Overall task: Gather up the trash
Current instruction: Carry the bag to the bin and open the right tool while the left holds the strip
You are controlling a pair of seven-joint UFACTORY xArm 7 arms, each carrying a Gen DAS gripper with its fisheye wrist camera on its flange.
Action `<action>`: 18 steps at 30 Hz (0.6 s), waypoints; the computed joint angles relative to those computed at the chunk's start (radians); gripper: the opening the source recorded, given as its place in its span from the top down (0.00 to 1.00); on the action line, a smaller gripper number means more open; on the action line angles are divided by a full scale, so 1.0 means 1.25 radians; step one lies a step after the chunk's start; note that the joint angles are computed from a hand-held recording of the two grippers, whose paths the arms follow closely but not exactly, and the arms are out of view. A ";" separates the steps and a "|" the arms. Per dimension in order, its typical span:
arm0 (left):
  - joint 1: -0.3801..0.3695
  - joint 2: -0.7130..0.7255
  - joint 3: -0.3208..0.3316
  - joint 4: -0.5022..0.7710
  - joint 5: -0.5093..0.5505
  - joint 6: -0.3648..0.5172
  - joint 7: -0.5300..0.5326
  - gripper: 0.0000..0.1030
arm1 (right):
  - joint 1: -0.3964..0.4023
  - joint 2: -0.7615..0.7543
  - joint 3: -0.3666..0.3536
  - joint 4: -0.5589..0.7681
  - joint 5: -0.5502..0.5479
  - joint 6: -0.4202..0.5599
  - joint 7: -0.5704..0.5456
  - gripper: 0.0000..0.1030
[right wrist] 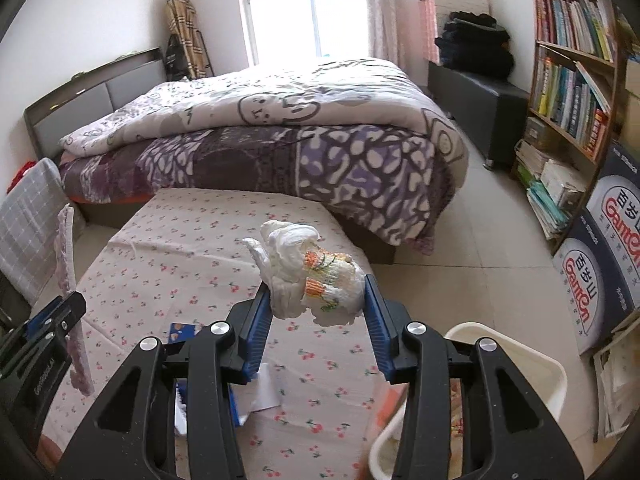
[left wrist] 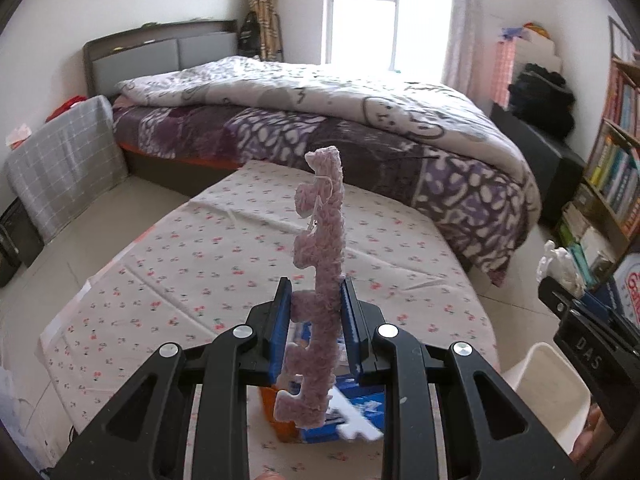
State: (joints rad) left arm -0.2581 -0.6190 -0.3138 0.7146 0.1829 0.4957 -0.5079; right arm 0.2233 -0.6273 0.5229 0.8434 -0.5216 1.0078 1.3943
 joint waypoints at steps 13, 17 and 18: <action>-0.082 0.046 -0.034 0.028 -0.008 -0.013 0.018 0.76 | 0.013 -0.154 -0.059 -0.104 0.096 0.094 -0.066 0.59; -0.148 0.073 -0.022 0.037 -0.054 -0.016 0.056 0.76 | 0.011 -0.215 -0.080 -0.143 0.135 0.131 -0.088 0.59; -0.161 0.079 -0.022 0.038 -0.064 -0.017 0.062 0.76 | 0.008 -0.227 -0.083 -0.149 0.141 0.137 -0.094 0.59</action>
State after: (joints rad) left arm -0.4593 -0.5202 -0.3415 0.7620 0.1030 0.4746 -0.4307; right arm 0.2332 -0.9111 0.4195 0.6566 -0.3452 1.1796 1.2764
